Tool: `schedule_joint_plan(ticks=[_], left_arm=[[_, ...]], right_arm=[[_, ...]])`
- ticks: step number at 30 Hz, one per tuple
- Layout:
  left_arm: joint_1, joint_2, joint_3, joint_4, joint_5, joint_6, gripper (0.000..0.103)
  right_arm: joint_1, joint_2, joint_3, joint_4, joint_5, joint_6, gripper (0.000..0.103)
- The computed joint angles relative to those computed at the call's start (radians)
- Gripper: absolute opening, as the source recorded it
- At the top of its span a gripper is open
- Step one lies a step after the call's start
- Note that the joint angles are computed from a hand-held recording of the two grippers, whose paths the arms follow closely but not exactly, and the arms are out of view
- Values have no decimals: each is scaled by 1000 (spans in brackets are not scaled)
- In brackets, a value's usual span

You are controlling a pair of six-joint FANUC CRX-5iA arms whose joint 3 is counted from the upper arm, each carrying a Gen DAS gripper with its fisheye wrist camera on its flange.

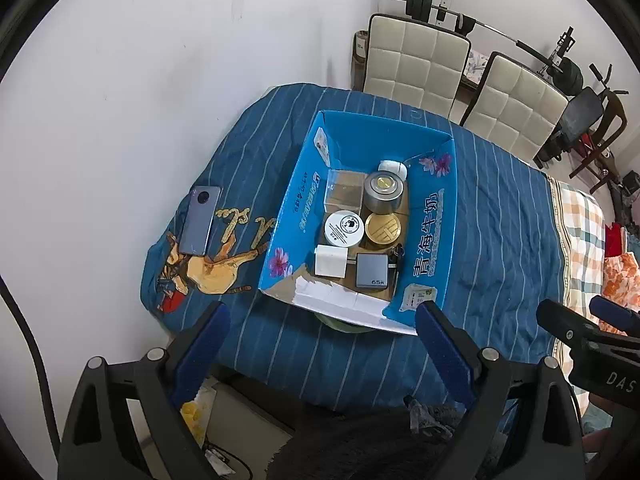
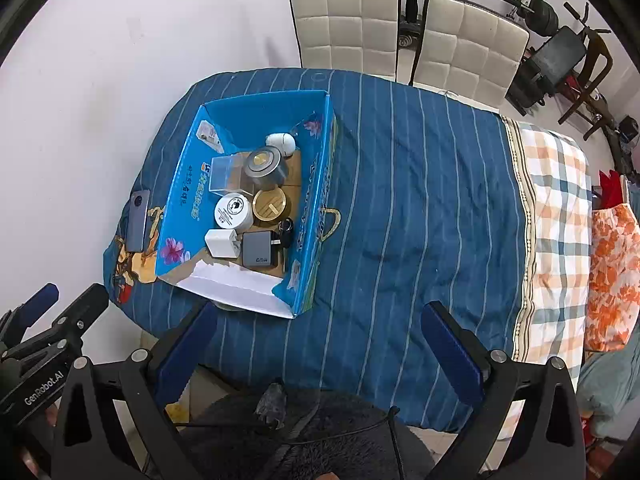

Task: Organize rigid objects

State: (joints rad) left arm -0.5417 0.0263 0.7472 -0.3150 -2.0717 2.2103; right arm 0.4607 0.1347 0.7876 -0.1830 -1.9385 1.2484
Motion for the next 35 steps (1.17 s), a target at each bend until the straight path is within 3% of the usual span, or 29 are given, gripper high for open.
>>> schedule_joint_plan(ticks=[35], left_arm=[[-14, -4, 3, -5, 2, -12, 95]], right_arm=[[18, -17, -21, 7, 7, -33, 103]])
